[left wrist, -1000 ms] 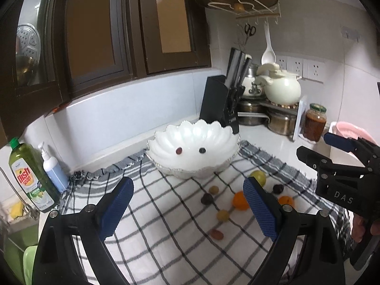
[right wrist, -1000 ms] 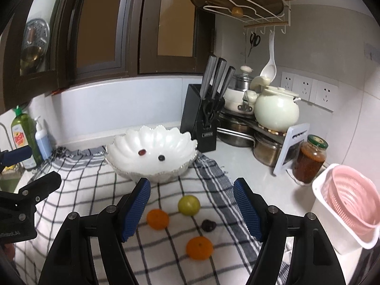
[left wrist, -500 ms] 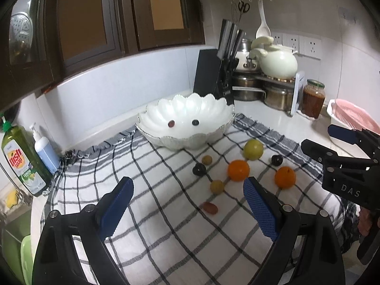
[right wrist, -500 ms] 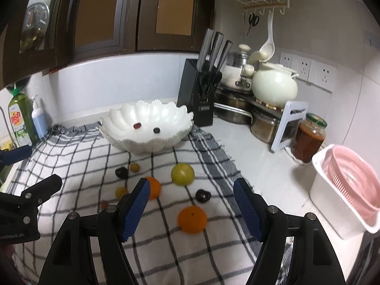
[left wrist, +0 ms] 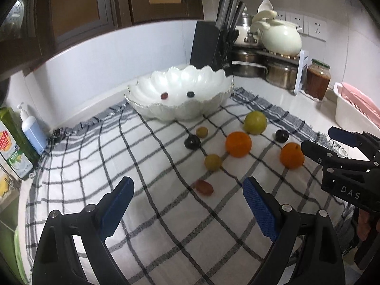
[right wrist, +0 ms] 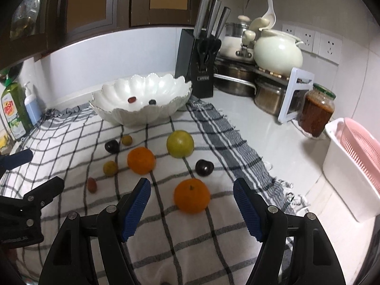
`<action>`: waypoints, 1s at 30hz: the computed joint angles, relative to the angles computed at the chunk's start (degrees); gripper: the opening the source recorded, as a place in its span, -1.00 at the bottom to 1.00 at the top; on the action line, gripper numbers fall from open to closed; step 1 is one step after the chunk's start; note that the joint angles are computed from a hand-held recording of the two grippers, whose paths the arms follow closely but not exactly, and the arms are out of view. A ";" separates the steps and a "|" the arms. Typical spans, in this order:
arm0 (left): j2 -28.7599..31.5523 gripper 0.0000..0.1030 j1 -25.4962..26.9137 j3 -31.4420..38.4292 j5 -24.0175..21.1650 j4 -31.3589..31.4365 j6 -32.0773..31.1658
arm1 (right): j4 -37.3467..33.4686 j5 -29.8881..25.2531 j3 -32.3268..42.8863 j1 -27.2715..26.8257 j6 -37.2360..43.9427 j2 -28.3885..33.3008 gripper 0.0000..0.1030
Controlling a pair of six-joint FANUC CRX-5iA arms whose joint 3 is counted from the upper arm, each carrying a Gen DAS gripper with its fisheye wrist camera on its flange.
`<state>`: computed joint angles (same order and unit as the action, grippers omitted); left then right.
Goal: Organize fruits
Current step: 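Grasp a mandarin orange with the right tool while the left tool grasps another red date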
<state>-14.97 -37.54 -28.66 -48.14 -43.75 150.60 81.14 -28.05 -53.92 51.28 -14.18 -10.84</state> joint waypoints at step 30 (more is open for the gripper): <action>8.08 -0.33 10.93 -2.69 15.08 11.88 -10.48 | 9.22 12.43 1.24 -10.85 -6.42 7.47 0.13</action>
